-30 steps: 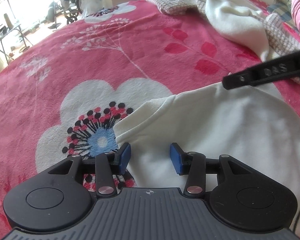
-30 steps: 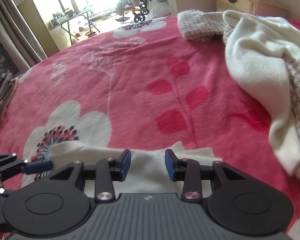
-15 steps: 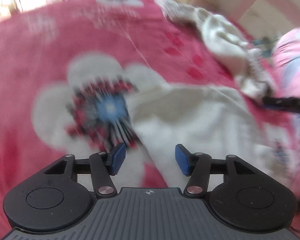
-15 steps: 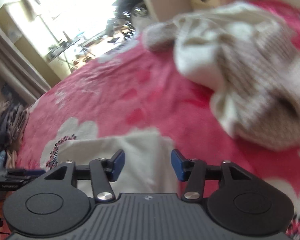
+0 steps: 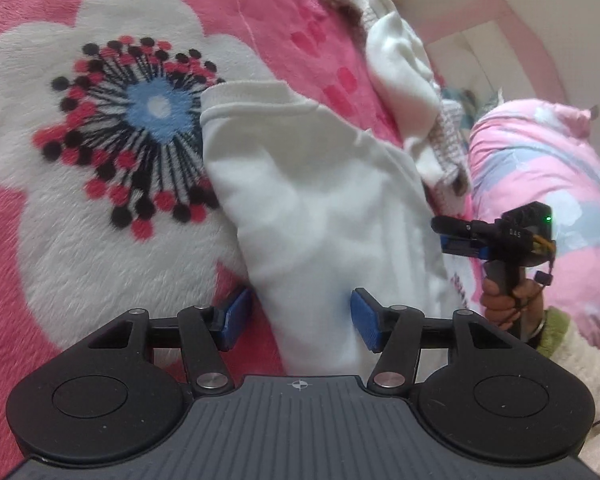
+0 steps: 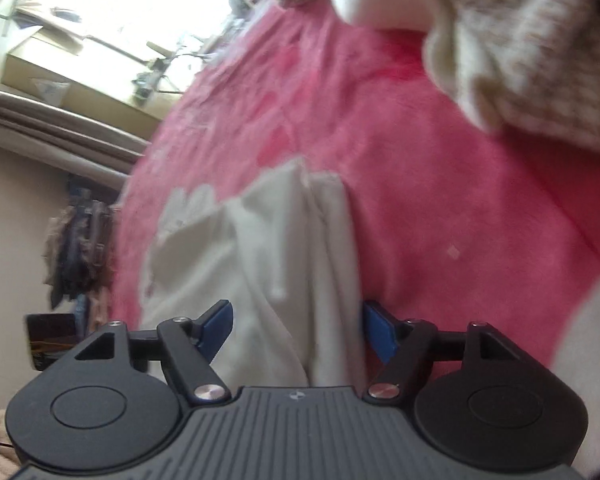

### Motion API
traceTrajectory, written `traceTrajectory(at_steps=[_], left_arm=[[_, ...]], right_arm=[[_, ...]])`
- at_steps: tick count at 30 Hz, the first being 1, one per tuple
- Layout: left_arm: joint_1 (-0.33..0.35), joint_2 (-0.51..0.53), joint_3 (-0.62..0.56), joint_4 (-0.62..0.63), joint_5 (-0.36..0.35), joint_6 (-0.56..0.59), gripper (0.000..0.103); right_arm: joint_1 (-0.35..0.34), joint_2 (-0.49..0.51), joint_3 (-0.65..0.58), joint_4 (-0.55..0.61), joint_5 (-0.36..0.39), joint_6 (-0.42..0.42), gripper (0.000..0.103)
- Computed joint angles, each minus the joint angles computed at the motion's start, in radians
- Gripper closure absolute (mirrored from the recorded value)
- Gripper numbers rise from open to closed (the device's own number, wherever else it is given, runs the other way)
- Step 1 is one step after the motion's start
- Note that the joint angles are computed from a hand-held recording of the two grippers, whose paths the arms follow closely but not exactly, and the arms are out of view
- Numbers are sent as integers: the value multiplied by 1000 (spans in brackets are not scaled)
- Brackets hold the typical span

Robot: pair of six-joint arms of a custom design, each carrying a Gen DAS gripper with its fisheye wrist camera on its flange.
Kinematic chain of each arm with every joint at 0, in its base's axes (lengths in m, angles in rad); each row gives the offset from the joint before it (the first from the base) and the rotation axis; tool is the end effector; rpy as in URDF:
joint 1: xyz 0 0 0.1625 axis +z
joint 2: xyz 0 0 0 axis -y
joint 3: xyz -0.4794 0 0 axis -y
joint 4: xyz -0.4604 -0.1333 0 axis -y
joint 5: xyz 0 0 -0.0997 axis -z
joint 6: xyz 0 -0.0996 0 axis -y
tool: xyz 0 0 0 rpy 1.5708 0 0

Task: Fold clothes
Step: 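Close both grippers on the folded sweatshirt end, then lift the folded sweatshirt with both grippers and carry it to the clothes stack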

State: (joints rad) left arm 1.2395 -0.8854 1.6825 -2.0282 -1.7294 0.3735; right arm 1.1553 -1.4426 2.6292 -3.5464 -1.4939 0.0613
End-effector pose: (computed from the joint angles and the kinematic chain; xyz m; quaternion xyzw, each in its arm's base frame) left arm -0.1121 -0.6873 0.0783 -0.3265 -0.9268 -0.1668 0.0816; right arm -0.0222 -0.3996 0.2119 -0.2035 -0.8999 0.3843 0.0327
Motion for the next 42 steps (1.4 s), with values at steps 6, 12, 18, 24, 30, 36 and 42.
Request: traceTrajectory(at_steps=[6, 12, 18, 24, 30, 36, 42], left_arm=[[12, 35, -25, -5, -52, -7, 50], [15, 57, -35, -25, -82, -25, 58], [11, 48, -7, -86, -75, -42, 69], [-5, 14, 45, -166, -53, -26, 79], [-30, -31, 94, -229, -53, -10, 84], [-59, -114, 158, -289, -82, 22, 85], [-73, -213, 193, -323, -150, -1, 85]], right_arm=[[-72, 51, -71, 43, 174, -32, 28], [-89, 105, -125, 36, 265, -57, 31], [-68, 110, -142, 51, 253, -85, 45], [-22, 87, -129, 54, 227, -138, 71], [62, 36, -90, -5, 131, -180, 76], [166, -4, -35, -120, 73, -189, 77], [282, -4, -1, -266, 70, -180, 77]])
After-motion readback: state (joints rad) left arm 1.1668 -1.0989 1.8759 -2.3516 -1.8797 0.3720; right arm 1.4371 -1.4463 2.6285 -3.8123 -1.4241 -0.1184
